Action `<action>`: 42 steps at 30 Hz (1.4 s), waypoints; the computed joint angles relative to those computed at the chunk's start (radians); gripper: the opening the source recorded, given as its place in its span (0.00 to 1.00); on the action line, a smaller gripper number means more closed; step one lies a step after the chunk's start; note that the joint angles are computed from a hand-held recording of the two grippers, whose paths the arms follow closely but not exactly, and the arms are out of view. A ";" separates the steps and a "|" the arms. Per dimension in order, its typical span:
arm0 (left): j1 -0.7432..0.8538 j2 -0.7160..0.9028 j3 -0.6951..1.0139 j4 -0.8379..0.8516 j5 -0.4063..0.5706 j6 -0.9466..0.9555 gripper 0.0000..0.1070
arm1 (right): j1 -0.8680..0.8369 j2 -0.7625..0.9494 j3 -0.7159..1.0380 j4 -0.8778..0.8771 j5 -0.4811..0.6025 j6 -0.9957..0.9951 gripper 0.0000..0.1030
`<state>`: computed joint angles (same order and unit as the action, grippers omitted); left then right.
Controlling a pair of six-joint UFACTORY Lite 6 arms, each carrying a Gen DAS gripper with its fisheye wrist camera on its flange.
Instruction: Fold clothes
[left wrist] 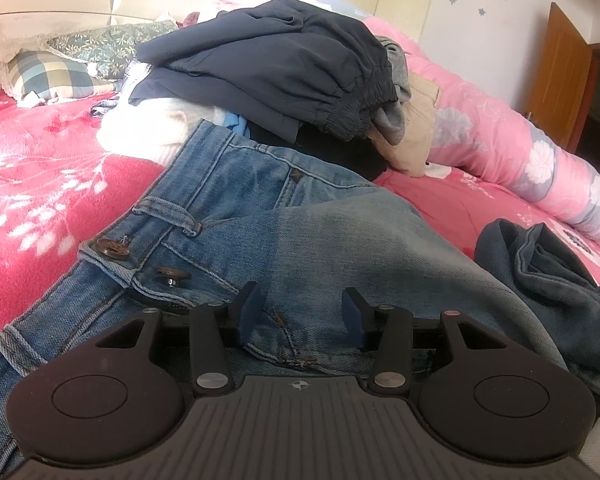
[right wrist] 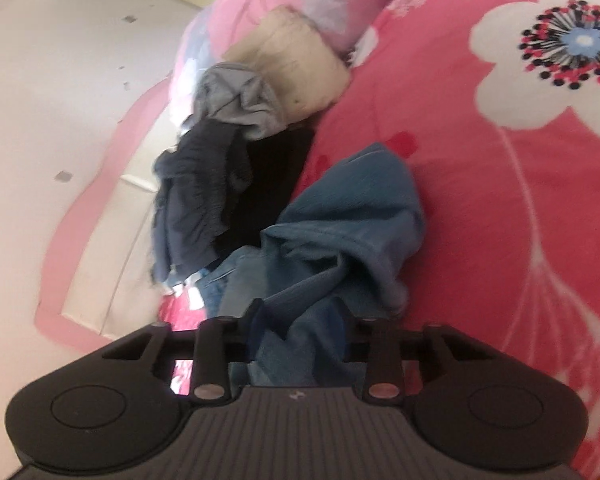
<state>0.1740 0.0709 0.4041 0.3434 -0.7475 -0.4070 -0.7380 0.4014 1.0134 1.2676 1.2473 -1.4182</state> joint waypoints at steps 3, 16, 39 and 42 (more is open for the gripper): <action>-0.002 -0.001 -0.002 -0.004 0.000 0.003 0.42 | -0.019 -0.150 -0.152 -0.031 -0.057 -0.121 0.10; 0.002 0.004 -0.003 0.005 -0.012 -0.002 0.42 | 0.004 -0.266 -0.222 0.184 -0.311 -0.291 0.13; 0.035 0.019 -0.007 0.066 -0.054 -0.051 0.43 | 0.479 -0.535 -0.157 0.934 -0.780 -1.035 0.02; 0.034 0.020 -0.005 0.065 -0.053 -0.051 0.43 | 0.602 -0.476 -0.057 0.913 -0.792 -1.009 0.02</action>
<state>0.2078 0.0909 0.3990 0.4087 -0.8000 -0.4577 -0.1358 -0.0741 0.9565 2.1810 0.4558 -2.4270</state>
